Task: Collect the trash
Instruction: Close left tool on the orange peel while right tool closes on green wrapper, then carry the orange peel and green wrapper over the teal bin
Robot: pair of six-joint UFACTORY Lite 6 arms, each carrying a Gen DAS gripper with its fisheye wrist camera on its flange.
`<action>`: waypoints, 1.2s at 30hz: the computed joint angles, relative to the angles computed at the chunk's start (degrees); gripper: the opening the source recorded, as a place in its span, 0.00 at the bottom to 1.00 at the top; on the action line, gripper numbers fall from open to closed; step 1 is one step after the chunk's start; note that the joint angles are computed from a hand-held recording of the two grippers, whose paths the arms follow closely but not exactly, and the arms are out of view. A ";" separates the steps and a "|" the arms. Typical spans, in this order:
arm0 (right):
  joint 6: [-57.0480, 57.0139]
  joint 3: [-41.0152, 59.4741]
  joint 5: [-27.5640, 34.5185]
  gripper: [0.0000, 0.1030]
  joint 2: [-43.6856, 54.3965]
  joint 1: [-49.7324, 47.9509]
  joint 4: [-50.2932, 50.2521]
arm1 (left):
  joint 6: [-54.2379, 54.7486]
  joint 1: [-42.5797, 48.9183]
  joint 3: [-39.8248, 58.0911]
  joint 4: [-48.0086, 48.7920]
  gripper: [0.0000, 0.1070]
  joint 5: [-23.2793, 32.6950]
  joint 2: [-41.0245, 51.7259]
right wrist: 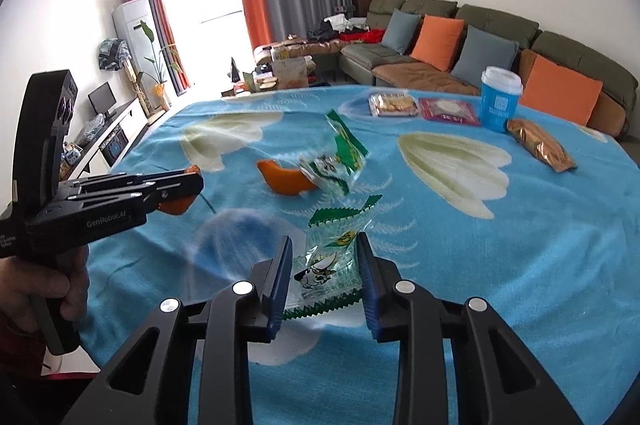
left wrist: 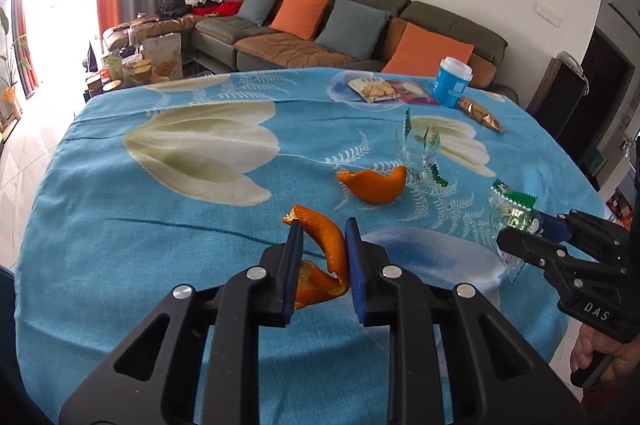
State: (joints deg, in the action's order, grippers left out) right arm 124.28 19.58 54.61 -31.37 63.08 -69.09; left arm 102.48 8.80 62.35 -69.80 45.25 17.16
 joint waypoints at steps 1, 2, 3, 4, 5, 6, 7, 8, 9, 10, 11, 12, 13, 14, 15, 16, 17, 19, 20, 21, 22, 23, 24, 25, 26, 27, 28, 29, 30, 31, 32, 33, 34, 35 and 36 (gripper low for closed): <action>-0.48 0.96 0.33 0.29 0.56 0.23 -0.32 | 0.12 1.14 -0.30 -0.12 0.20 0.92 -0.79; -1.03 2.17 0.42 0.29 1.47 0.27 -0.86 | 0.52 2.02 -0.72 -0.49 0.20 1.43 -1.49; -1.36 3.15 0.53 0.29 2.24 0.38 -1.28 | 0.73 3.45 -0.75 -0.53 0.20 2.57 -2.06; -1.67 4.36 0.38 0.29 3.39 0.34 -1.88 | 0.59 4.77 -0.59 -0.47 0.20 3.61 -2.47; -2.17 5.68 0.10 0.29 4.60 0.24 -2.56 | 0.54 6.22 -0.35 -0.41 0.20 4.52 -2.85; -2.63 7.05 -0.19 0.29 5.84 0.19 -3.14 | 0.55 7.48 -0.10 -0.40 0.20 5.36 -3.18; -3.23 8.65 -0.49 0.29 7.27 0.11 -3.78 | 0.38 8.91 0.53 -0.18 0.20 6.35 -3.14; -3.70 9.98 -0.46 0.29 8.46 0.31 -4.22 | 0.10 10.62 1.09 -0.08 0.20 7.47 -3.29; -4.36 11.69 -0.81 0.29 9.98 0.20 -4.99 | 0.14 12.23 1.46 0.07 0.20 8.49 -3.51; -5.08 13.48 -1.30 0.29 11.54 -0.03 -5.69 | 0.21 14.00 2.01 0.10 0.20 9.37 -3.63; -5.75 15.13 -1.49 0.29 12.89 0.04 -6.10 | -0.01 15.79 2.84 0.20 0.20 10.43 -3.48; -6.58 17.06 -1.96 0.29 14.55 -0.11 -6.76 | -0.30 17.40 3.73 0.40 0.20 11.48 -3.21; -7.40 19.03 -2.47 0.29 16.21 -0.28 -7.51 | -0.58 19.10 4.71 0.56 0.20 12.49 -2.93; -8.35 21.03 -3.24 0.29 17.86 -0.68 -8.25 | -0.89 20.76 5.81 0.62 0.20 13.45 -2.57; -9.06 22.77 -3.78 0.29 19.37 -0.84 -8.76 | -1.12 22.49 7.33 0.83 0.20 14.51 -1.76; -9.65 24.55 -4.29 0.29 20.97 -0.97 -9.39 | -1.23 24.02 8.52 0.96 0.20 15.32 -1.13; -10.30 26.39 -4.87 0.29 22.57 -1.16 -9.96 | -1.30 25.50 9.57 0.88 0.20 16.03 -0.62; -12.03 30.65 -6.44 0.29 26.02 -1.70 -11.11 | -1.88 28.31 12.16 0.95 0.20 17.22 0.68; -12.71 32.60 -6.78 0.29 27.60 -1.65 -11.43 | -2.10 29.78 13.56 0.88 0.20 17.85 1.44; -13.75 35.00 -7.43 0.29 29.48 -1.77 -11.77 | -2.54 31.03 15.15 0.93 0.20 18.33 2.41; -14.53 37.07 -8.13 0.29 31.14 -1.96 -12.12 | -3.00 32.03 16.28 1.04 0.20 18.71 3.05; -15.41 39.43 -9.26 0.29 33.05 -2.35 -12.51 | -3.40 33.27 18.03 1.26 0.20 19.28 4.25; -16.34 42.11 -9.93 0.29 35.16 -2.27 -12.46 | -3.82 34.64 19.82 1.37 0.20 19.69 5.36; -17.37 44.42 -11.07 0.29 36.98 -2.56 -12.61 | -4.11 35.75 21.50 1.47 0.20 20.08 6.54; -18.49 46.45 -11.94 0.29 38.52 -2.74 -12.56 | -4.42 36.89 23.15 1.60 0.20 20.36 7.78; -20.01 49.33 -13.23 0.29 40.75 -3.09 -12.46 | -5.17 38.04 25.21 1.80 0.20 20.45 9.17; -21.44 51.98 -14.38 0.29 42.82 -3.37 -12.14 | -5.95 39.16 27.39 2.04 0.20 20.62 10.62; -22.95 54.77 -15.48 0.29 44.97 -3.48 -11.70 | -6.56 40.17 29.30 2.26 0.20 20.91 11.84; -24.51 57.64 -16.51 0.29 47.06 -3.63 -11.04 | -7.49 41.34 31.97 2.54 0.20 21.03 13.67; -25.80 60.01 -17.97 0.29 48.80 -4.01 -10.44 | -8.28 42.07 33.84 2.86 0.20 21.15 14.97; -27.88 63.25 -19.61 0.29 51.23 -4.44 -9.24 | -9.21 42.97 36.37 3.31 0.20 21.11 16.63; -29.85 65.66 -20.52 0.29 52.97 -4.63 -8.11 | -9.78 43.67 38.37 3.49 0.20 21.04 17.92; -32.47 68.79 -21.44 0.29 55.23 -4.76 -6.54 | -10.81 44.49 41.16 3.78 0.20 21.23 19.73; -34.52 71.13 -22.16 0.29 56.86 -4.79 -5.20 | -12.04 45.33 44.20 4.23 0.20 21.47 21.59; -37.45 74.27 -23.08 0.29 59.10 -5.03 -3.04 | -12.76 46.01 46.81 4.52 0.20 21.51 23.29</action>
